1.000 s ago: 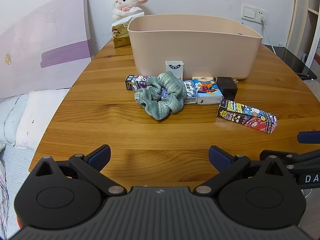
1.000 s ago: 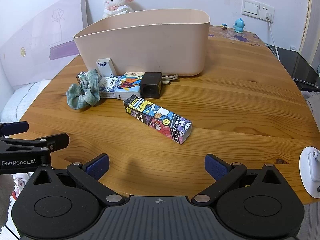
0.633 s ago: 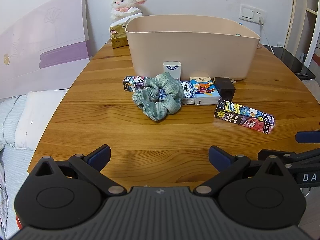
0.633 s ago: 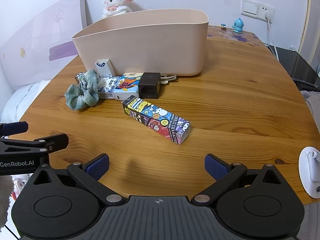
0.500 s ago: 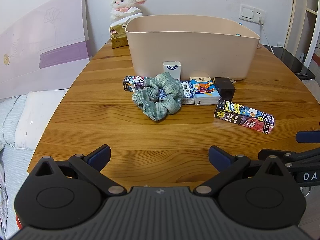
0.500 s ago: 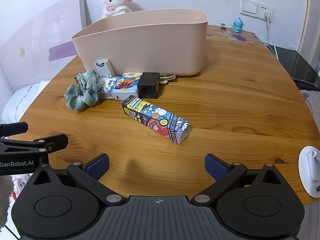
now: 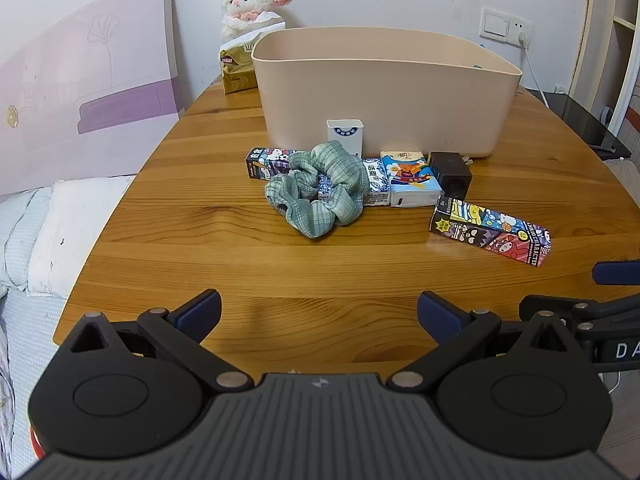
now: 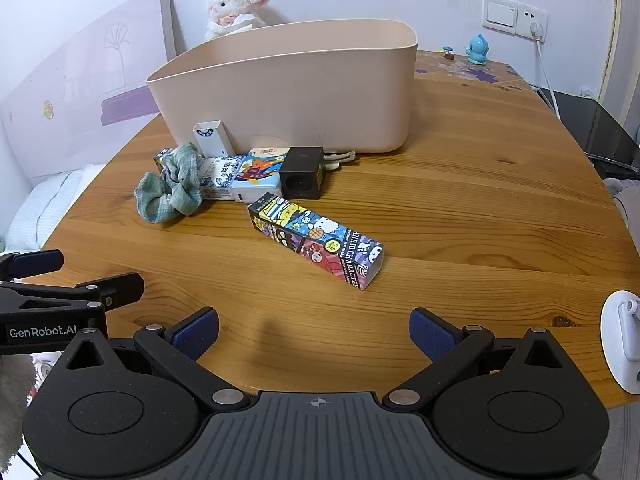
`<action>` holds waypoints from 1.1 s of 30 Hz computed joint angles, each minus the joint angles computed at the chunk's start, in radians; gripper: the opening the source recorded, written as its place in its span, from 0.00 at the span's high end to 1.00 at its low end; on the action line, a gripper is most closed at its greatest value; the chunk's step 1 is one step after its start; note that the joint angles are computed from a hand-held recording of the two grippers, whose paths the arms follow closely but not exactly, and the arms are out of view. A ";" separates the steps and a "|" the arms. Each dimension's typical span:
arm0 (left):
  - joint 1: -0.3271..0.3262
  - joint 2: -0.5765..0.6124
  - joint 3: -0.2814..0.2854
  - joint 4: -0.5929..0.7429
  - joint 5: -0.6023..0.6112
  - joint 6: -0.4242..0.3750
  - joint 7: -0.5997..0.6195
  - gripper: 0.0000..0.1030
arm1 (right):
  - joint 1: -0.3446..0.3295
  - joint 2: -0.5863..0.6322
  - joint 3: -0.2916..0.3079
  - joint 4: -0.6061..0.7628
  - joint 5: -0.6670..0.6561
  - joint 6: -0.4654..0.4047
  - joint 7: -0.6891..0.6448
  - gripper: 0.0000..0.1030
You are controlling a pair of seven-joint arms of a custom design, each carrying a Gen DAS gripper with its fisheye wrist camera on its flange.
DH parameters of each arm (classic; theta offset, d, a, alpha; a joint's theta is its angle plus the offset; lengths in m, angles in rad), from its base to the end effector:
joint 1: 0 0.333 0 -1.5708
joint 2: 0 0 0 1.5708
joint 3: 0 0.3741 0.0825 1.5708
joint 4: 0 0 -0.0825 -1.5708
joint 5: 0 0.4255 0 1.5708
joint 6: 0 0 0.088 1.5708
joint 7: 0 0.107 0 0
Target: Organize objects
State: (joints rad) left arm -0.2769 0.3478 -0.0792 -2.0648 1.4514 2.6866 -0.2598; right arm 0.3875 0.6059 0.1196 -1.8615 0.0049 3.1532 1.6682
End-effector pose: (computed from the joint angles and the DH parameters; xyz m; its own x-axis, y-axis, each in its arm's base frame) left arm 0.5922 -0.2520 0.2977 0.2300 -0.9716 -0.0550 -0.7064 -0.1278 -0.6962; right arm 0.6593 0.3512 0.2881 0.3918 -0.9105 -0.1323 -0.7465 -0.2305 -0.6242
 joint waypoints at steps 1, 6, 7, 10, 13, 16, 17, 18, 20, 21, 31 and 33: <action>0.000 0.000 0.000 0.000 -0.002 -0.001 0.001 0.00 | -0.001 0.000 0.001 0.000 0.000 0.000 -0.001 0.00; 0.001 -0.001 0.001 -0.001 -0.002 0.004 0.003 0.00 | -0.006 0.000 0.007 0.000 0.003 -0.006 -0.005 0.00; 0.001 -0.001 0.001 -0.001 -0.002 0.004 0.003 0.00 | -0.006 0.000 0.007 0.000 0.004 -0.006 -0.005 0.00; 0.002 0.001 0.001 -0.001 -0.008 0.006 0.008 0.00 | -0.005 0.001 0.005 0.001 0.004 -0.004 -0.006 0.00; 0.002 0.001 0.002 -0.001 -0.010 0.007 0.008 0.00 | -0.002 0.001 0.002 0.002 0.004 -0.003 -0.006 0.00; 0.003 0.000 0.004 -0.001 -0.012 0.010 0.008 0.00 | -0.006 0.001 0.007 0.002 0.004 -0.008 -0.009 0.00; 0.003 0.000 0.004 -0.002 -0.011 0.010 0.007 0.00 | -0.006 0.001 0.007 0.003 0.004 -0.009 -0.009 0.00; 0.003 0.000 0.004 -0.002 -0.010 0.011 0.007 0.00 | -0.006 0.000 0.007 0.003 0.004 -0.009 -0.010 0.00; 0.004 0.000 0.004 -0.002 -0.014 0.011 0.010 0.00 | -0.003 0.000 0.005 0.003 0.005 -0.009 -0.009 0.00; 0.005 0.000 0.004 -0.002 -0.017 0.013 0.012 0.00 | -0.003 0.000 0.004 0.003 0.005 -0.009 -0.009 0.00; 0.005 0.000 0.006 -0.002 -0.005 0.016 0.001 0.00 | 0.020 -0.005 -0.022 -0.001 -0.003 -0.006 -0.003 0.00; 0.005 0.000 0.006 -0.002 -0.003 0.016 -0.004 0.00 | 0.041 -0.005 -0.045 0.001 -0.008 -0.007 0.005 0.00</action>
